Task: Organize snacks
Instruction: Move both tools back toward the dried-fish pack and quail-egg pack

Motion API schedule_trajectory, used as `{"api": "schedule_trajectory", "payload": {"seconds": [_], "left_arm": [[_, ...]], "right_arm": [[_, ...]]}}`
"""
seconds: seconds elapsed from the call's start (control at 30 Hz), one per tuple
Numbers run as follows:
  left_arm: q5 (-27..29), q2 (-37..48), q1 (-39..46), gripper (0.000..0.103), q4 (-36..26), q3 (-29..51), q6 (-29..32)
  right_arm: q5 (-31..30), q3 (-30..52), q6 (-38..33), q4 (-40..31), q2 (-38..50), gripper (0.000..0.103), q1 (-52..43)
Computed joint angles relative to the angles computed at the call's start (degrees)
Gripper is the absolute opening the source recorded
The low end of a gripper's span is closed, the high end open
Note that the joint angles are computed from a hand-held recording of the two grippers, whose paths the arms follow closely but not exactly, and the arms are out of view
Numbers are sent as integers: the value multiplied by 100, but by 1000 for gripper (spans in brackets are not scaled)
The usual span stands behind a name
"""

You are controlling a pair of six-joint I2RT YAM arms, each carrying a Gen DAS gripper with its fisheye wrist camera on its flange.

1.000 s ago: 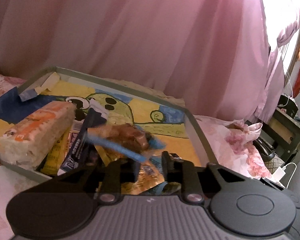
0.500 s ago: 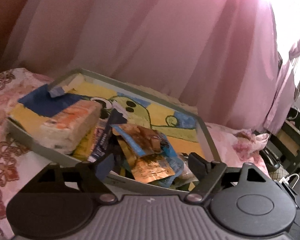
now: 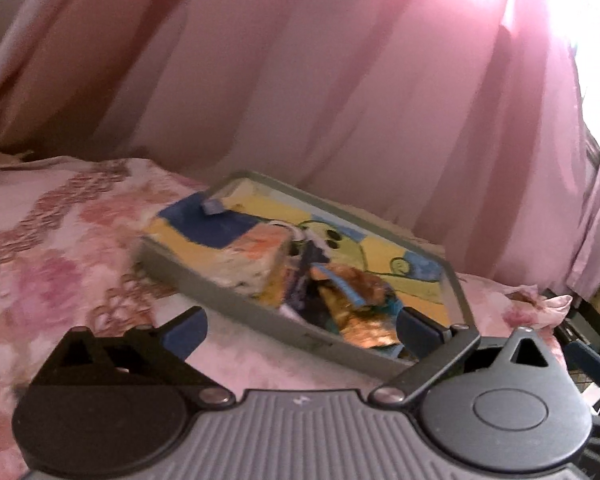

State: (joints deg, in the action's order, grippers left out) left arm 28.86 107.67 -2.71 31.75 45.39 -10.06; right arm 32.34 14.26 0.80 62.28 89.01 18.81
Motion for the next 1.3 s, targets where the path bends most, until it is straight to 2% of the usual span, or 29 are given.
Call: {"api": "schedule_trajectory", "payload": {"seconds": [0.23,0.4,0.7,0.93,1.1,1.3], "left_arm": [[-133,-677,384,103,118,-831,290],[-163,-1131,866,103,11,-1337,615],[175,-1869,1982,103,-798,-1850,1402],[364,-2049,2638,103,-1517,-2072,2357],[330,-2077,2858,103,-1736,-2230,2577],[235,-2116,2902,103,-1750,-2490,2766]], "right_arm": [[300,-260,183,-498,-729,102,533],[763,-539,452,-767,-1204,102,1280],[1812,-927,959,-831,-1493,102,2776],[2380,-824,1892,-2033,-1666,102,3897],[2271,-559,2719,-3015,-1450,102,4365],[1879,-484,3028,-3025,-1139,102,4431]]}}
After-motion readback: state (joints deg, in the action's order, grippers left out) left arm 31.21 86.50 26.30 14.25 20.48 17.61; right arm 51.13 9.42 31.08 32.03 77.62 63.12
